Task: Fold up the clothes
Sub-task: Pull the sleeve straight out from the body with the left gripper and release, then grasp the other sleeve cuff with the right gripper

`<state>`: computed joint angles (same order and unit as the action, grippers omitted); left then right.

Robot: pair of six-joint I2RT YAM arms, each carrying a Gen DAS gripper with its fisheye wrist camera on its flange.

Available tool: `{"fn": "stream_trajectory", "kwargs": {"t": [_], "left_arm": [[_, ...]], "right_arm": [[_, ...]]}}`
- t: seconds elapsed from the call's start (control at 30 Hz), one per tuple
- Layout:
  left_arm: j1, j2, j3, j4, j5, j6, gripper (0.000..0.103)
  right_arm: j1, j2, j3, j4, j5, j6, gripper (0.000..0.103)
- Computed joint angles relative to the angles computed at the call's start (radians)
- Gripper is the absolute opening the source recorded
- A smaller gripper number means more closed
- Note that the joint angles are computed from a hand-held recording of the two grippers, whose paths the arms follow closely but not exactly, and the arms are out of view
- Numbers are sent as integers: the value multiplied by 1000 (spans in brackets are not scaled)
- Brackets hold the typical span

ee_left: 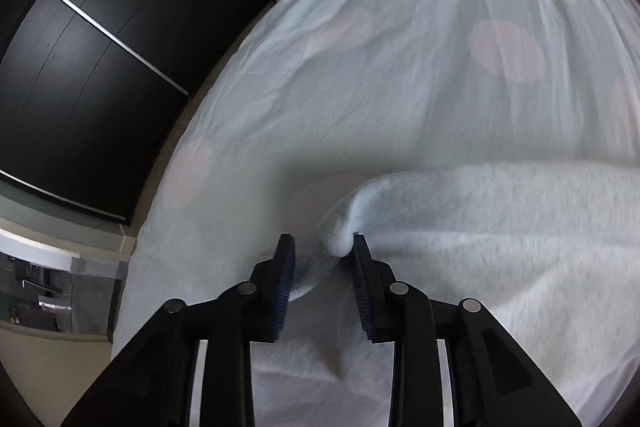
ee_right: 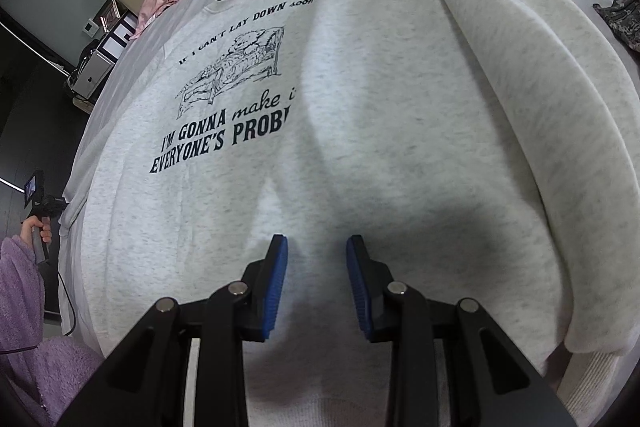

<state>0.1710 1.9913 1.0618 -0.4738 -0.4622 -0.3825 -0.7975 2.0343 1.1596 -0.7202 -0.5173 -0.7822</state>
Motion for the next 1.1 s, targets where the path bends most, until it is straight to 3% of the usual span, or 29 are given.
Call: {"fn": "stream_trajectory", "kwargs": {"t": [0.17,0.37,0.53,0.6,0.67,0.9,0.93,0.97,1.0,1.1], "left_arm": [[-53,-274,-184,-29,5,-72,39],[-343,-570,-233,-235,-18,-274,39],[-690,-574,-49,-451,-65,-505,39],[-815,-518,68,-529,-91,-580,39],[-900,-465,166,-565,-97,-618,39],[-1141,-216,588,-689,-120,-655,39],[-1163,-179,646,-710,-123,-647,39],[-1183,-146,700,-729,-127,-638,39],[-1200,-123,736,-745,-135,-632,39],[-1242,-62,835,-806,-164,-636,39]], "right_arm": [[-45,-85,-35,1,-79,-52,30],[-105,-187,-82,67,-77,-36,30],[-179,-276,-123,174,6,-1,34],[-226,-275,-97,170,17,-4,59],[-270,-232,-21,112,35,-17,67],[-319,41,257,-156,121,2,68],[-319,42,253,-144,129,12,67],[-319,43,249,-130,137,23,57],[-323,44,250,-114,143,41,40],[-344,84,304,-151,125,67,17]]}}
